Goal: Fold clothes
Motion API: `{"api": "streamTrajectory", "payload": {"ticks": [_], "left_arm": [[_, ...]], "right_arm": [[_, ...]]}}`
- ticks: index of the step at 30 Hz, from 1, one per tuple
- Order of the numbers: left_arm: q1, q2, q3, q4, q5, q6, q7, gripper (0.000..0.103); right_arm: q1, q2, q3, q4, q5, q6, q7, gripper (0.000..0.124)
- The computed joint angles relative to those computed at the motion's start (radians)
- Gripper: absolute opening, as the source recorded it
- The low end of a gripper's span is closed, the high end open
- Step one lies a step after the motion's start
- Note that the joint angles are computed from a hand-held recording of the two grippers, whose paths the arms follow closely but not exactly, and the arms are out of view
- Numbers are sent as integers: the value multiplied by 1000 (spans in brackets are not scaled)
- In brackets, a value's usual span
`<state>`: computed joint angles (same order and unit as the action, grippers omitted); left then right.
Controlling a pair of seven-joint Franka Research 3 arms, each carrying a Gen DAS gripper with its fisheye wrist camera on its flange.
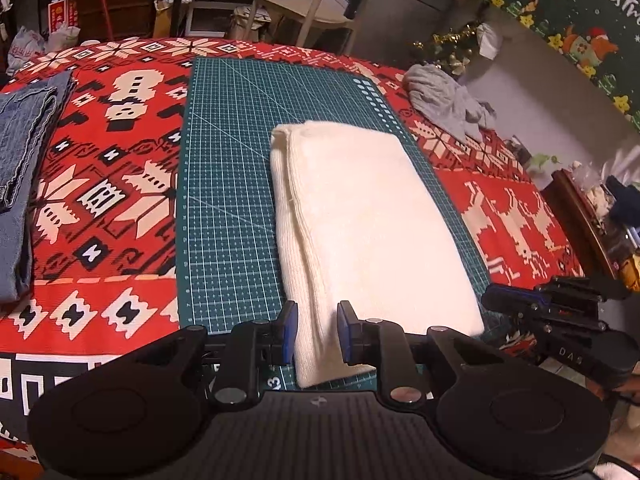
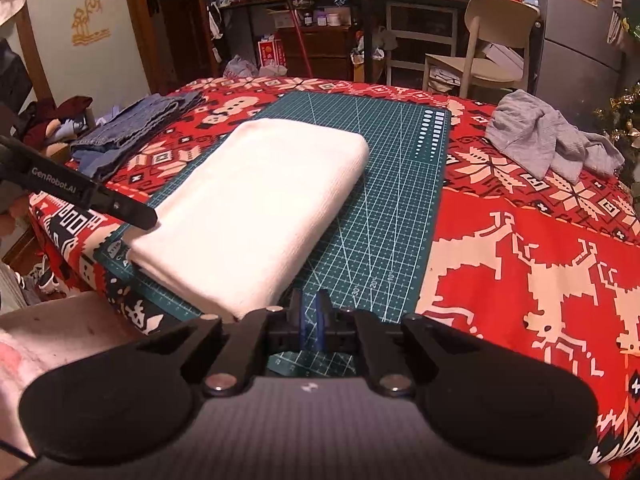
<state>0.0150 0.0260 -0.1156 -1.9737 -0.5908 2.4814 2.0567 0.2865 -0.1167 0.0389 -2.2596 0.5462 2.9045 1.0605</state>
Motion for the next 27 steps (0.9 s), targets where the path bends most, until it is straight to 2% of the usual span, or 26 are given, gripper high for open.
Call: {"api": "streamTrajectory", "payload": {"ticks": [8,20,23,27], "left_arm": [[-4,6,-6,4,38,38,-67,20],[-19,-4,-16,7,3,92,12,20],[-32,-32,-18,-24,11,160,37,16],[-46,-40,-6,-4,-70,107,127,15]], "right_arm": [[5,-3,4,-18,2,31,11,6],[15,-2,0,-13,34,23,34,6],[8,3,1,-6,24,26,57,6],[11,14,-7,10,70,21,41,6]]}}
